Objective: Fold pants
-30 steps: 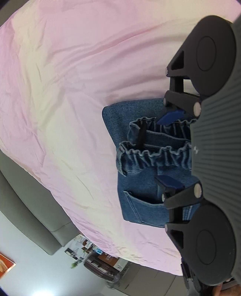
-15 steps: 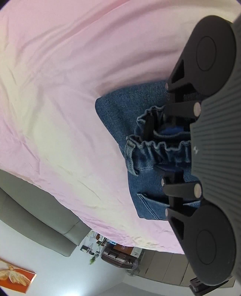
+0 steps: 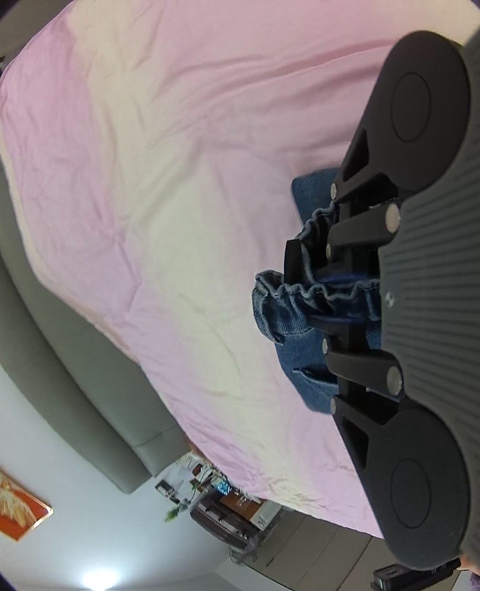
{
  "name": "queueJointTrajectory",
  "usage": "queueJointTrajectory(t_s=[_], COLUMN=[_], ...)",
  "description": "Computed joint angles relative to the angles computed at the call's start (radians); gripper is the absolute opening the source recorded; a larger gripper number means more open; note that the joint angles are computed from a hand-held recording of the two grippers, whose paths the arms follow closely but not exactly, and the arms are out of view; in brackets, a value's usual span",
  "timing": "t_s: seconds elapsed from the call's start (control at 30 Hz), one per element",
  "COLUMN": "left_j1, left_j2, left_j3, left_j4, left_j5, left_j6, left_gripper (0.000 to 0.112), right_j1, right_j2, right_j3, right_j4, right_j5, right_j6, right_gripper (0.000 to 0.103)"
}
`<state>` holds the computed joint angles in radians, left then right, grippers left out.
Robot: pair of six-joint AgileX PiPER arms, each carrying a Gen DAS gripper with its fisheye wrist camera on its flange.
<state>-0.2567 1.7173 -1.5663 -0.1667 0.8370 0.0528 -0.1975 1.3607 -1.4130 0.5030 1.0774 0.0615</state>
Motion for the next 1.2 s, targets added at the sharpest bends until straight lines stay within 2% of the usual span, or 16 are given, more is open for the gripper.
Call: queueJointTrajectory(t_s=[0.03, 0.1, 0.2, 0.27, 0.33, 0.37, 0.4, 0.43, 0.53, 0.67, 0.73, 0.87, 1.03, 1.13, 1.2], left_j1=[-0.002, -0.001, 0.002, 0.004, 0.002, 0.001, -0.005, -0.011, -0.026, -0.068, -0.069, -0.057, -0.043, -0.040, -0.043], left_j2=[0.007, 0.027, 0.065, 0.084, 0.102, 0.108, 0.114, 0.118, 0.151, 0.204, 0.247, 0.336, 0.449, 0.459, 0.458], left_j3=[-0.006, -0.023, -0.054, -0.071, -0.094, -0.106, -0.116, -0.127, -0.183, -0.255, -0.302, -0.375, -0.476, -0.464, -0.485], left_j4=[0.003, 0.007, 0.002, 0.002, 0.008, 0.016, 0.029, 0.046, 0.090, 0.180, 0.168, 0.122, 0.099, 0.097, 0.107], left_j5=[-0.003, -0.010, -0.007, -0.007, -0.001, 0.003, 0.002, 0.005, 0.016, 0.001, -0.005, -0.011, 0.053, 0.040, 0.068], left_j6=[0.002, 0.010, 0.023, 0.020, 0.009, 0.008, 0.005, 0.002, 0.002, -0.077, -0.069, -0.062, -0.074, -0.090, -0.091], left_gripper=[0.031, 0.031, 0.031, 0.031, 0.031, 0.031, 0.031, 0.034, 0.039, 0.039, 0.039, 0.033, 0.030, 0.030, 0.030], right_j1=[-0.017, -0.047, -0.093, -0.045, -0.010, 0.000, 0.016, 0.034, 0.075, 0.190, 0.221, 0.201, 0.185, 0.191, 0.206], right_j2=[-0.009, -0.026, -0.006, 0.011, 0.033, 0.040, 0.035, 0.030, 0.012, 0.031, 0.062, 0.109, 0.144, 0.148, 0.149], right_j3=[0.051, 0.141, 0.203, 0.166, 0.099, 0.067, 0.039, 0.012, -0.042, -0.074, -0.077, -0.025, 0.019, 0.045, 0.033], right_j4=[-0.011, -0.038, 0.028, -0.030, -0.087, -0.109, -0.138, -0.165, -0.192, -0.261, -0.317, -0.344, -0.321, -0.328, -0.352], right_j5=[-0.022, -0.083, -0.111, -0.108, -0.063, -0.042, -0.018, -0.006, 0.007, -0.039, -0.055, -0.092, -0.162, -0.197, -0.187], right_j6=[-0.012, -0.012, -0.051, -0.030, -0.013, -0.008, 0.004, 0.017, 0.007, 0.006, 0.039, 0.036, -0.022, -0.016, 0.007], right_gripper=[0.011, 0.002, 0.002, 0.002, 0.004, 0.008, 0.017, 0.019, 0.020, 0.018, 0.017, 0.009, 0.008, 0.008, 0.008])
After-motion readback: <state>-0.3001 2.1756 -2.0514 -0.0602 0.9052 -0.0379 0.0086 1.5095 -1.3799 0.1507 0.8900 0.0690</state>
